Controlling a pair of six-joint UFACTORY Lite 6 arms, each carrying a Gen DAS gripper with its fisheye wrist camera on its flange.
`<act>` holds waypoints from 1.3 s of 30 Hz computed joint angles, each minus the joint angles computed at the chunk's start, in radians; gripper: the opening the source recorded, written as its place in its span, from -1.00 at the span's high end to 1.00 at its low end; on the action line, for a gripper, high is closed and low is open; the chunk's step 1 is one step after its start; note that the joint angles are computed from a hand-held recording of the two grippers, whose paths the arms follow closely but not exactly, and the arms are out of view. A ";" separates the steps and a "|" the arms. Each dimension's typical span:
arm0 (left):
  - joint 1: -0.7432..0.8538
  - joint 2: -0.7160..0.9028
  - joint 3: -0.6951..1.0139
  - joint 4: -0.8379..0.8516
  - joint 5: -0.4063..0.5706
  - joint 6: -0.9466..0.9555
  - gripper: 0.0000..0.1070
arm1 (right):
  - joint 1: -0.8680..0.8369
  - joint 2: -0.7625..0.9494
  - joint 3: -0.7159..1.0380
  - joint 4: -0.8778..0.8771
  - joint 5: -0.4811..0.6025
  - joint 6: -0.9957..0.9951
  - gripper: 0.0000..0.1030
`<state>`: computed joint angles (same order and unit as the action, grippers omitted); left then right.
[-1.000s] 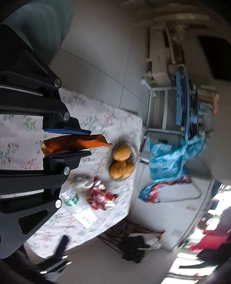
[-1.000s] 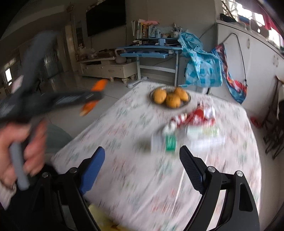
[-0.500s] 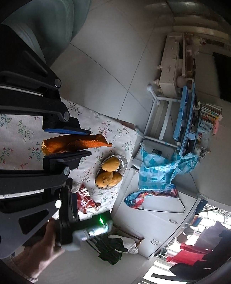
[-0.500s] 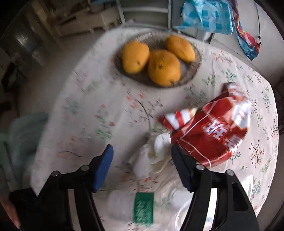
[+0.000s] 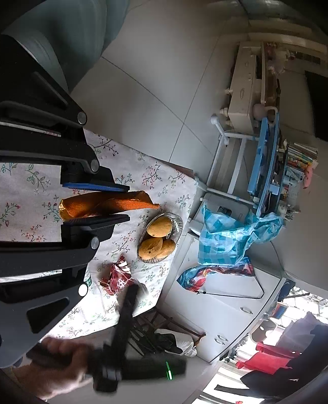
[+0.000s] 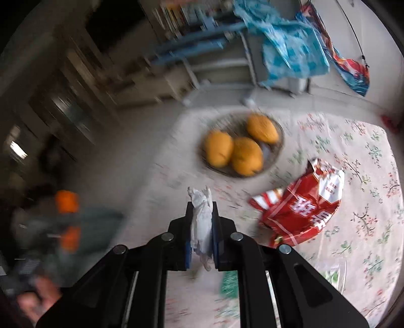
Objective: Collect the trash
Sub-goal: 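Grasp the white tissue with the right tool while the left tool holds the peel, then carry peel and tissue to the yellow basin and open both tools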
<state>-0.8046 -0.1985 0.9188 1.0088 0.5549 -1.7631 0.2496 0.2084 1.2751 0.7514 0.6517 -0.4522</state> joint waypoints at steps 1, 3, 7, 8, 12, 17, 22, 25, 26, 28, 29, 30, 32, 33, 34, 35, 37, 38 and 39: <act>-0.003 0.002 0.001 0.003 -0.002 0.001 0.68 | -0.014 -0.059 -0.040 0.064 0.020 -0.042 0.75; -0.005 0.009 0.006 0.006 -0.008 0.005 0.68 | -0.031 -0.160 -0.114 0.132 0.057 -0.098 0.75; -0.032 0.024 0.007 0.027 -0.012 -0.006 0.68 | 0.025 -0.422 -0.357 0.155 0.098 -0.094 0.74; -0.044 0.027 0.006 0.039 -0.013 -0.015 0.68 | 0.024 -0.456 -0.401 0.165 0.103 -0.105 0.74; -0.102 0.039 0.009 0.075 0.018 -0.033 0.68 | 0.231 -0.703 -0.684 0.066 0.032 0.081 0.74; -0.235 0.037 -0.041 0.083 0.072 -0.110 0.68 | 0.536 -0.835 -0.959 0.061 -0.157 0.285 0.69; -0.388 0.029 -0.116 0.041 0.118 -0.194 0.68 | 0.676 -0.817 -1.063 0.060 -0.265 0.397 0.13; -0.494 0.041 -0.147 0.018 0.153 -0.255 0.68 | 0.660 -0.902 -1.088 -0.058 -0.264 0.530 0.11; -0.532 0.050 -0.153 0.007 0.160 -0.274 0.68 | 0.652 -0.946 -1.092 -0.132 -0.260 0.601 0.03; -0.598 0.076 -0.158 -0.007 0.172 -0.313 0.68 | 0.621 -1.026 -1.101 -0.240 -0.242 0.694 -0.08; -0.614 0.088 -0.153 -0.018 0.176 -0.312 0.68 | 0.585 -1.083 -1.122 -0.276 -0.218 0.715 -0.12; -0.641 0.105 -0.145 -0.030 0.183 -0.318 0.68 | 0.573 -1.120 -1.131 -0.311 -0.208 0.752 -0.13; -0.694 0.138 -0.133 -0.054 0.188 -0.333 0.68 | 0.515 -1.187 -1.154 -0.299 -0.185 0.741 -0.13; -0.717 0.159 -0.122 -0.068 0.192 -0.335 0.68 | 0.468 -1.213 -1.159 -0.262 -0.157 0.687 -0.13; -0.731 0.171 -0.113 -0.082 0.194 -0.330 0.68 | 0.424 -1.229 -1.169 -0.213 -0.140 0.622 -0.13; -0.747 0.185 -0.105 -0.094 0.194 -0.330 0.68 | 0.411 -1.230 -1.168 -0.192 -0.139 0.599 -0.13; -0.766 0.206 -0.091 -0.124 0.182 -0.316 0.68 | 0.421 -1.250 -1.170 -0.228 -0.144 0.641 -0.13; -0.776 0.218 -0.084 -0.147 0.171 -0.303 0.68 | 0.427 -1.296 -1.177 -0.271 -0.122 0.691 -0.15; -0.788 0.229 -0.080 -0.161 0.167 -0.301 0.67 | 0.440 -1.310 -1.178 -0.295 -0.131 0.725 -0.15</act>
